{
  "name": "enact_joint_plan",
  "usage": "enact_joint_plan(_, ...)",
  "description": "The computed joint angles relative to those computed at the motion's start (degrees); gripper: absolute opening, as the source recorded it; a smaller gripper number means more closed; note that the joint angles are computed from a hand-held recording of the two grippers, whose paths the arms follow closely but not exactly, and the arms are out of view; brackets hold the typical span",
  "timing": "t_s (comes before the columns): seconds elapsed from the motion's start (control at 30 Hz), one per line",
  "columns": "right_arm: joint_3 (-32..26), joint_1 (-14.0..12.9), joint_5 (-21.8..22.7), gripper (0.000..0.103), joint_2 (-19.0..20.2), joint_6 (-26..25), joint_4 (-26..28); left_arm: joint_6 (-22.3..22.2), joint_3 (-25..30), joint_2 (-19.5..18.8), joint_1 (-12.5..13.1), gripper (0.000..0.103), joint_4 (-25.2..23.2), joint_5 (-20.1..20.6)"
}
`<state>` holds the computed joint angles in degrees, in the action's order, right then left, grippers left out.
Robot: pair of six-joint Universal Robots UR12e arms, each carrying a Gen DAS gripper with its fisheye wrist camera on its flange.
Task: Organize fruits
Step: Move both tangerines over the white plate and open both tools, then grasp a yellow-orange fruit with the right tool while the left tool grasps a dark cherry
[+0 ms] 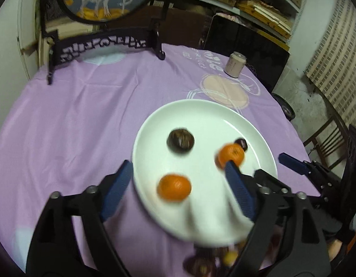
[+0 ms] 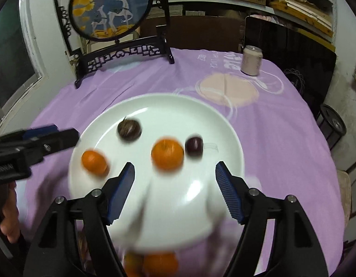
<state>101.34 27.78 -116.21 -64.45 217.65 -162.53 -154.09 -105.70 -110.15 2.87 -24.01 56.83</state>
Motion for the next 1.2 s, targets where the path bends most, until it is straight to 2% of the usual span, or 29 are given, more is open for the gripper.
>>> enact_joint_plan(0.07,1.73,1.81,-0.89,0.081,-1.32,1.86,0.8,1.83,-4.17,2.55,1.67,0.094,3.23,-1.43)
enact_joint_plan(0.13,3.85,3.52,-0.86,0.09,-2.5,5.13,0.17,5.48,-7.69,4.8,3.11,0.096,3.84,-2.47)
enact_joint_plan(0.27,5.96,5.97,-2.58,0.09,-3.86,11.17,1.28,12.04,-13.14,8.39,5.69,0.096,0.28,-3.56)
enact_joint_plan(0.4,6.42,7.41,-3.98,0.09,-4.67,13.52,3.4,15.82,-16.09,10.32,7.15,0.096,-1.57,-3.2)
enact_joint_plan(0.53,6.72,8.6,-3.7,0.09,-4.72,13.82,3.18,16.4,-18.01,11.37,8.36,0.096,-1.18,-2.94)
enact_joint_plan(0.77,5.15,10.24,0.08,0.09,-2.97,11.57,5.61,17.05,-19.49,12.22,9.87,0.096,-2.42,-2.12)
enact_joint_plan(0.9,5.14,10.67,0.95,0.09,-1.94,10.63,2.14,17.41,-19.69,12.45,10.35,0.096,-3.28,-2.19)
enact_joint_plan(0.97,5.09,10.76,0.94,0.075,-1.53,10.17,0.58,17.45,-19.94,12.66,10.66,0.096,-3.21,-2.28)
enact_joint_plan(1.0,4.91,10.58,1.79,0.06,-1.36,9.79,0.42,17.49,-19.97,12.71,10.77,0.096,-3.22,-2.33)
enact_joint_plan(1.03,4.93,10.36,2.65,0.054,-1.25,9.55,-0.09,17.59,-20.08,12.77,10.92,0.096,-3.17,-2.38)
enact_joint_plan(1.1,4.7,9.97,3.89,0.047,-0.76,9.07,-0.69,17.73,-20.13,12.92,11.06,0.096,-3.35,-2.38)
enact_joint_plan(1.2,3.86,9.33,4.83,0.046,0.38,8.53,-0.03,18.01,-20.06,12.99,10.98,0.096,-4.02,-2.17)
